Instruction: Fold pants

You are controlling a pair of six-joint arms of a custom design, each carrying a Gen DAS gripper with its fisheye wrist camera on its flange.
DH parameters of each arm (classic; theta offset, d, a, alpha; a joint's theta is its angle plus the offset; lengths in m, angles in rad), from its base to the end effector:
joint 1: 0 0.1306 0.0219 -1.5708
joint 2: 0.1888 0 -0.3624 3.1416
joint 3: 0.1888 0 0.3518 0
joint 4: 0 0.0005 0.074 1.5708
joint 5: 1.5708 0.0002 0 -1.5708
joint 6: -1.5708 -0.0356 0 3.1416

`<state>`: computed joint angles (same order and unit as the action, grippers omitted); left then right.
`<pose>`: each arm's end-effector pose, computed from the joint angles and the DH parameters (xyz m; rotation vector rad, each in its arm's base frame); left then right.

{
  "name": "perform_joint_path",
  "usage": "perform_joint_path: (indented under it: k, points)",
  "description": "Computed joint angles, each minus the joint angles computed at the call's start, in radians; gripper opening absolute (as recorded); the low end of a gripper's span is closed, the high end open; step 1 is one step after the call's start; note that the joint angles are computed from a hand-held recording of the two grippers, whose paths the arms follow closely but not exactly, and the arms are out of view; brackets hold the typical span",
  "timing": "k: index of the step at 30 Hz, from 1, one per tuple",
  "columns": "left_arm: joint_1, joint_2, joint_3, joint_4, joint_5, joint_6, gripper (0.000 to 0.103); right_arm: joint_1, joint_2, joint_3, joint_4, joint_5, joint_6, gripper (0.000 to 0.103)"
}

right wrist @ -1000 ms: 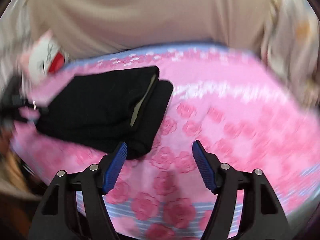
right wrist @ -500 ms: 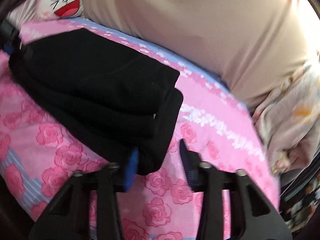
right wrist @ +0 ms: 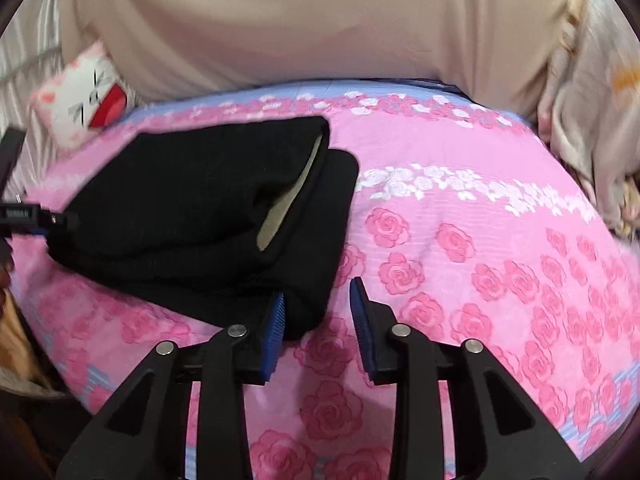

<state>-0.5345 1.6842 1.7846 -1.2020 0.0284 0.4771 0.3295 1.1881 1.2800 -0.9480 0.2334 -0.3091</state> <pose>0.4546 -0.2709 0.4140 0.0874 2.7221 -0.3492 0.3562 0.1126 0.4363 0.0804 2.3949 0.0141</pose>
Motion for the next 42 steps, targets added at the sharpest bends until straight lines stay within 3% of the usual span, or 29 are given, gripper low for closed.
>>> perform_joint_path:
  k: [2, 6, 8, 10, 13, 14, 16, 18, 20, 22, 23, 24, 25, 26, 27, 28, 31, 34, 36, 37, 39, 40, 42]
  points:
    - [-0.004, 0.003, 0.002, 0.004, -0.018, -0.001, 0.098, -0.024, -0.027, -0.016, 0.028, -0.051, -0.066, 0.019]
    - [0.011, -0.014, -0.029, 0.028, 0.019, -0.027, 0.098, -0.119, -0.085, -0.087, 0.085, -0.186, -0.254, 0.018]
    - [0.004, -0.016, -0.034, 0.032, 0.002, -0.047, 0.098, -0.145, -0.099, -0.131, 0.12, -0.237, -0.295, 0.019]
    - [0.001, -0.022, -0.043, 0.038, -0.004, -0.045, 0.098, -0.16, -0.107, -0.103, 0.085, -0.305, -0.285, 0.022]
    - [0.012, -0.035, -0.057, 0.044, 0.022, -0.039, 0.098, -0.152, -0.147, -0.061, 0.027, -0.286, -0.259, 0.022]
    - [0.015, -0.038, -0.059, 0.044, 0.023, -0.036, 0.098, -0.144, -0.16, -0.048, 0.015, -0.247, -0.262, 0.022]
    - [0.024, -0.046, -0.061, 0.043, 0.021, -0.033, 0.098, -0.161, -0.183, -0.03, 0.048, -0.257, -0.293, 0.023]
    - [0.028, -0.052, -0.054, 0.035, 0.009, -0.022, 0.098, -0.173, -0.187, -0.025, 0.133, -0.357, -0.348, 0.024]
    - [0.03, -0.059, -0.037, 0.041, -0.013, -0.006, 0.097, -0.149, -0.156, -0.017, 0.212, -0.441, -0.36, 0.024]
    - [0.028, -0.067, -0.017, 0.056, -0.036, 0.002, 0.097, -0.098, -0.088, 0.011, 0.239, -0.46, -0.316, 0.023]
    - [0.026, -0.07, -0.01, 0.06, -0.04, 0.002, 0.097, -0.078, -0.046, 0.03, 0.218, -0.446, -0.276, 0.022]
    - [0.024, -0.07, -0.001, 0.058, -0.049, 0.004, 0.097, -0.06, 0.014, 0.057, 0.147, -0.372, -0.241, 0.021]
    - [0.022, -0.074, 0.002, 0.057, -0.064, 0.002, 0.097, -0.064, 0.05, 0.049, 0.116, -0.336, -0.255, 0.01]
    - [0.02, -0.076, 0.005, 0.052, -0.08, -0.006, 0.097, -0.081, 0.038, 0.026, 0.136, -0.348, -0.297, 0.0]
    - [0.018, -0.08, 0.003, 0.045, -0.101, -0.013, 0.097, -0.113, 0.028, 0.025, 0.148, -0.416, -0.376, 0.0]
    - [0.022, -0.088, -0.008, 0.042, -0.117, -0.013, 0.097, -0.124, 0.034, 0.059, 0.127, -0.433, -0.411, 0.006]
    - [0.045, -0.102, -0.042, 0.059, -0.093, 0.015, 0.097, -0.099, 0.091, 0.217, 0.097, -0.406, -0.313, 0.007]
    - [0.051, -0.086, -0.03, 0.061, -0.06, 0.034, 0.097, -0.104, 0.215, 0.349, 0.098, -0.484, -0.247, 0.007]
    - [0.048, -0.094, -0.035, 0.068, -0.051, 0.023, 0.097, -0.135, 0.332, 0.421, 0.015, -0.497, -0.233, 0.007]
    - [0.047, -0.101, -0.037, 0.066, -0.065, 0.008, 0.097, -0.153, 0.367, 0.41, 0.012, -0.497, -0.247, 0.0]
    - [0.052, -0.123, -0.053, 0.06, -0.109, -0.008, 0.097, -0.234, 0.357, 0.317, 0.124, -0.665, -0.362, 0.0]
    - [0.06, -0.143, -0.072, 0.065, -0.135, -0.008, 0.097, -0.243, 0.346, 0.308, 0.139, -0.664, -0.409, 0.0]
    - [0.083, -0.182, -0.117, 0.084, -0.169, 0.005, 0.097, -0.239, 0.304, 0.329, 0.058, -0.522, -0.397, 0.001]
